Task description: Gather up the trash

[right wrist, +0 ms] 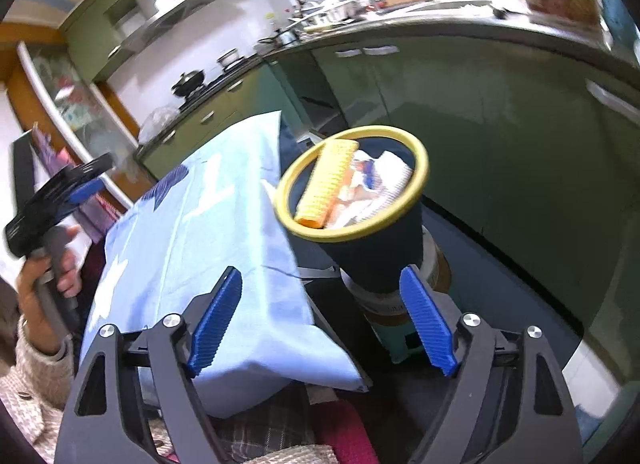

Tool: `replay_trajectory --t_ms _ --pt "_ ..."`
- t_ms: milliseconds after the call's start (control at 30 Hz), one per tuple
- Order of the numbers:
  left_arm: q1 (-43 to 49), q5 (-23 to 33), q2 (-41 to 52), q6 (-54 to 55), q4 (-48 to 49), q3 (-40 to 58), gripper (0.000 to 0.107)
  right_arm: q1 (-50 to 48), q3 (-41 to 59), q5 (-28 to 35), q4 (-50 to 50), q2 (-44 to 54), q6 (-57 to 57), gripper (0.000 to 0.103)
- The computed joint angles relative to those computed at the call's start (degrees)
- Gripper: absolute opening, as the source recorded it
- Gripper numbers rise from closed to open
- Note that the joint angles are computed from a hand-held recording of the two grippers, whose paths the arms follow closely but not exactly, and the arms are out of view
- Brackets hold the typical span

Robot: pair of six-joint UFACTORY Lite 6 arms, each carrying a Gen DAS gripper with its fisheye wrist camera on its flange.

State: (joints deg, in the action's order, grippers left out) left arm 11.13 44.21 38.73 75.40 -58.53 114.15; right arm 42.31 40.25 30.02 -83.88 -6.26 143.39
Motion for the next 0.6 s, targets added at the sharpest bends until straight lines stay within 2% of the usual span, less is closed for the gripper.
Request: replay_trajectory --t_ms 67,200,300,400,600 --pt "5.37 -0.40 -2.86 4.17 -2.86 -3.77 0.096 1.51 4.72 0.79 1.02 3.75 -3.16 0.088" --pt "16.50 1.55 -4.23 8.86 -5.85 -5.03 0.096 5.88 13.87 7.19 4.97 10.04 -10.10 0.098" --pt "23.04 2.27 -4.86 12.20 -8.73 -5.94 0.096 8.39 18.28 11.45 6.55 12.45 -12.75 0.098" --pt "29.17 3.33 -7.87 16.94 -13.02 -10.45 0.096 12.83 24.06 18.92 10.09 15.17 -18.29 0.098" --pt "37.86 10.29 -6.66 15.38 -12.13 -8.21 0.096 20.62 35.26 31.08 14.81 21.17 -27.17 0.098"
